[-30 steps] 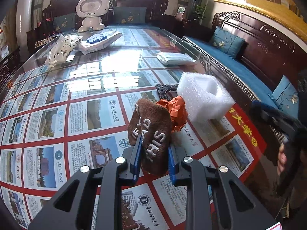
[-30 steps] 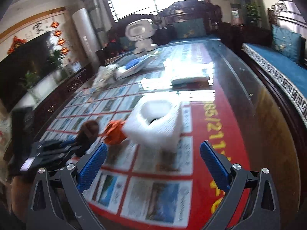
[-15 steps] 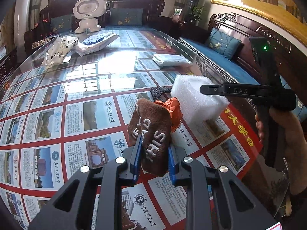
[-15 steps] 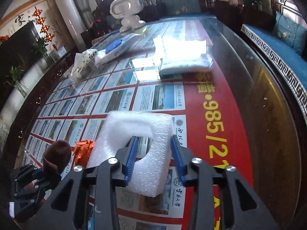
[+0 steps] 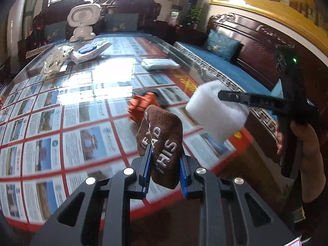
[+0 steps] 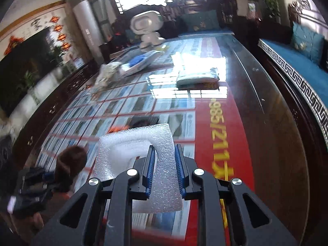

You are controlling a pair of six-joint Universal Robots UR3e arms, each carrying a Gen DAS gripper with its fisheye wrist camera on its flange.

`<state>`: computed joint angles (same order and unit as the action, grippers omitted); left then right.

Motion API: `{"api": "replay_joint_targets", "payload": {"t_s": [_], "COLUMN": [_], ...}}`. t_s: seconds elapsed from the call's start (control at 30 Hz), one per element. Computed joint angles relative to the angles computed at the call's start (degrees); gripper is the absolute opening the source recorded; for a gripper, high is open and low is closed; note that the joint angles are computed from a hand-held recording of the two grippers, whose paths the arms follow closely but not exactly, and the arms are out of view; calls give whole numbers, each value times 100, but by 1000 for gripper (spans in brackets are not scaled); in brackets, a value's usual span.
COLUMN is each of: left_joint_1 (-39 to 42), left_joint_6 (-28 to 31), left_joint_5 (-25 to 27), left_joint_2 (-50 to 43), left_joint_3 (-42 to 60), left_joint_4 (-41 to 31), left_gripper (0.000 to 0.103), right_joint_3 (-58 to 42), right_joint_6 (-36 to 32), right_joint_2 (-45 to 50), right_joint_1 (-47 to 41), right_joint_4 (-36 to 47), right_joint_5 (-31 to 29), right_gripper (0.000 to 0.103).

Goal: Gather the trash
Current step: 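Grasp the brown cloth with the left gripper while the right gripper grasps the white foam block, then carry cloth and foam block to the yellow bin and release both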

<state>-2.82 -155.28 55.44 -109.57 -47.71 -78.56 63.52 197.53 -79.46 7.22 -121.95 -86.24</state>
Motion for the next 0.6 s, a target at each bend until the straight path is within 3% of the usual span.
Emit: {"api": "replay_joint_targets", "payload": {"t_s": [0.17, 0.33, 0.47, 0.6], "left_joint_1": [259, 792, 1426, 2433], "left_joint_6": [657, 1502, 2387, 3874], "left_joint_5": [-283, -567, -744, -886], "left_joint_2": [1758, 3518, 4817, 5862], "left_joint_3": [-1981, -3443, -4175, -4213], "left_joint_4": [-125, -1037, -2244, -4436], "left_gripper": [24, 24, 24, 24], "right_joint_3": [1570, 2672, 2946, 2928], "right_joint_6": [122, 990, 1697, 2267], "right_joint_2": [-1485, -2392, -2569, -2502], "right_joint_1": [1151, 2415, 3391, 4272], "right_joint_4": [-211, -519, -567, -318], "right_joint_5": [-1055, -1565, -1997, -2535], "right_gripper": [20, 20, 20, 20]}}
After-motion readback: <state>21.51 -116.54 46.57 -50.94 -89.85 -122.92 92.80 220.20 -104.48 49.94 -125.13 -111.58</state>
